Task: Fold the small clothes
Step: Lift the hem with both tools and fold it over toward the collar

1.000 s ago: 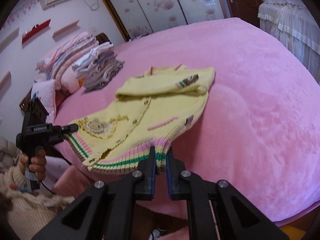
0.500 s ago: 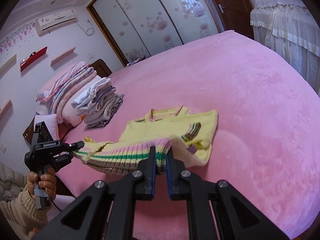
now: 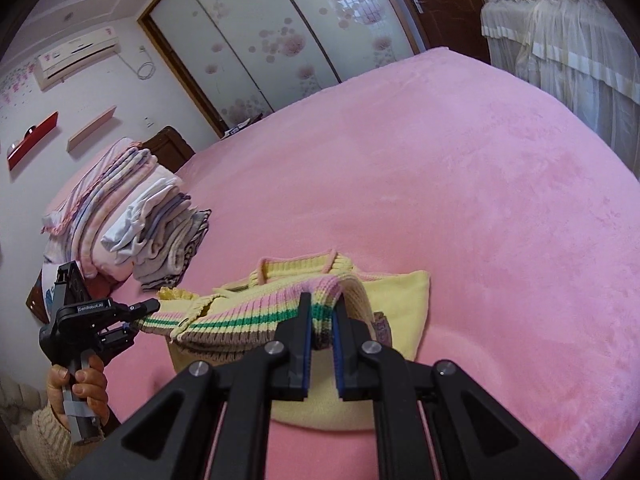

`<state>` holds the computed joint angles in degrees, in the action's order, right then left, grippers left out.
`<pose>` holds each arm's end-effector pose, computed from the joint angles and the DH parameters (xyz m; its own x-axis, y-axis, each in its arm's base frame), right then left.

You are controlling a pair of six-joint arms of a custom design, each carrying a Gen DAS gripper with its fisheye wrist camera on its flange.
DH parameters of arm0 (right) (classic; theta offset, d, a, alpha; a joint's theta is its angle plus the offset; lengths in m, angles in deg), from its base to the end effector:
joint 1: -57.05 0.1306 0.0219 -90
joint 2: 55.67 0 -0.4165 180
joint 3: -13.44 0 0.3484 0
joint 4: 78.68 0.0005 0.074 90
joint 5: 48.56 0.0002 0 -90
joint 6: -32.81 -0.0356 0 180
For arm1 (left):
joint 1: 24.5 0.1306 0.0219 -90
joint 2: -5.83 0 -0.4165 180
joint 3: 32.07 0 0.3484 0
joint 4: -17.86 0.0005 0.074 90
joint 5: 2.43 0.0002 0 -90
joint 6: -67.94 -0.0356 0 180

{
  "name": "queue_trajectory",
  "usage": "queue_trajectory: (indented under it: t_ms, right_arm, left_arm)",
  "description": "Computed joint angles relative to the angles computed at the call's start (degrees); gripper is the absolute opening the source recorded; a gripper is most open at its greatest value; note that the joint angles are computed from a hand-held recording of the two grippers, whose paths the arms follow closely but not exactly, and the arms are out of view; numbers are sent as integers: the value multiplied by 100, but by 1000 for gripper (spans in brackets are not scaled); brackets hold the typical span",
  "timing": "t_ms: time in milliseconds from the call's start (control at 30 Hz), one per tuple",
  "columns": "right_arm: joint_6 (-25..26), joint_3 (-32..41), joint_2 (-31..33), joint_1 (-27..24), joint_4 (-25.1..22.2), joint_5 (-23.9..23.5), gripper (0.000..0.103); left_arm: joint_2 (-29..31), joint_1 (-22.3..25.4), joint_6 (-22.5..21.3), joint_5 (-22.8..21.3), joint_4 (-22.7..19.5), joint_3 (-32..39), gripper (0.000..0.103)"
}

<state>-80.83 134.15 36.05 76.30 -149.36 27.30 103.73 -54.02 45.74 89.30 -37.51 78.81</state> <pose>0.3939 0.1462 0.6434 -0.7725 0.1421 -0.6189 -0.1989 0.8715 0.4483 0.4338 -0.2475 0.5474 -0.6956 -0.6696 -0.2602 -0.3497 0.6320 -0.6915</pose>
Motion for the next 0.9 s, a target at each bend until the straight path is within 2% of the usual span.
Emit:
queue_trajectory:
  t_ms: [467, 900]
  right_arm:
    - [-274, 24, 631, -210, 57, -151, 8]
    - [-329, 215, 1003, -191, 8, -85, 8]
  left_arm:
    - [656, 314, 241, 385, 238, 54, 11]
    - [806, 458, 366, 645, 493, -100, 12]
